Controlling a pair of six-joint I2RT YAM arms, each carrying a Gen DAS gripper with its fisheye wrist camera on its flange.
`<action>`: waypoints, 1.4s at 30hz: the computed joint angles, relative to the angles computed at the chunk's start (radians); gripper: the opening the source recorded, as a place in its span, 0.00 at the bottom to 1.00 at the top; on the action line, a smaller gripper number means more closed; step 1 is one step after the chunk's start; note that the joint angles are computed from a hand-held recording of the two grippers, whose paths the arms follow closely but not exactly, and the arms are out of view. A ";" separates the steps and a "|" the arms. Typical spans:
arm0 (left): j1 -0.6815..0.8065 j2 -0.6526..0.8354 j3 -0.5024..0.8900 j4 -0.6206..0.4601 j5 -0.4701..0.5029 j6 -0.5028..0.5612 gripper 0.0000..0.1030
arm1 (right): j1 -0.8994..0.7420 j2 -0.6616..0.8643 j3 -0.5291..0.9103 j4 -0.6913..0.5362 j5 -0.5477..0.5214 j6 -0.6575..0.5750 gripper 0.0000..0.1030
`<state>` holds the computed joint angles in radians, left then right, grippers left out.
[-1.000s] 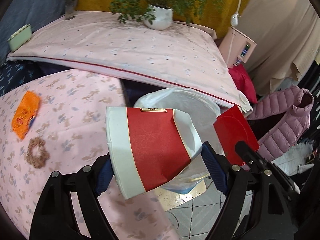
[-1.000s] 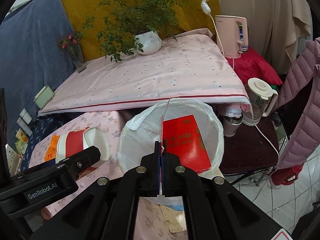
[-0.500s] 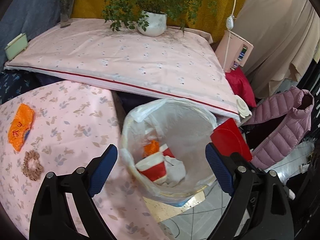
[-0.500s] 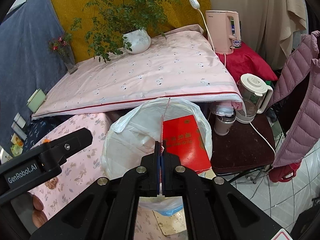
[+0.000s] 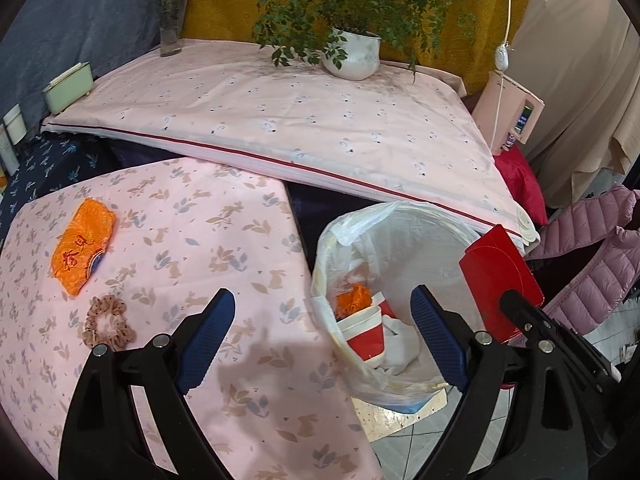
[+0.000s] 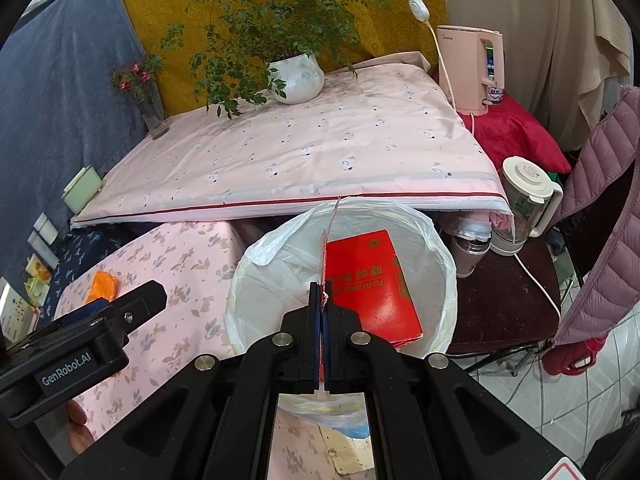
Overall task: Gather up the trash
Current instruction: 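Carry both to the bin, releasing the cup from left while right releases the envelope, then move both open grippers back over the last items on the table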
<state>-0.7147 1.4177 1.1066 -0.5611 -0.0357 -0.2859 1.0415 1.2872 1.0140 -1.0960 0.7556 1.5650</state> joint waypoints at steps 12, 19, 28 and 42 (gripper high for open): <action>0.102 -0.045 -0.078 0.014 0.004 0.028 0.83 | 0.027 0.111 0.121 -0.061 0.052 0.015 0.37; 0.177 -0.099 -0.132 0.016 0.034 0.055 0.83 | 0.051 0.181 0.190 -0.058 0.042 -0.003 0.37; 0.315 -0.181 -0.201 -0.004 0.074 0.118 0.83 | 0.092 0.306 0.319 -0.056 0.028 -0.018 0.37; 0.626 -0.265 -0.268 -0.054 0.172 0.282 0.83 | 0.150 0.543 0.581 -0.037 -0.014 -0.094 0.37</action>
<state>-0.0884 1.1523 0.8383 -0.6149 0.1358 -0.0039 1.1910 1.8298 1.5949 -1.1328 0.7414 1.4708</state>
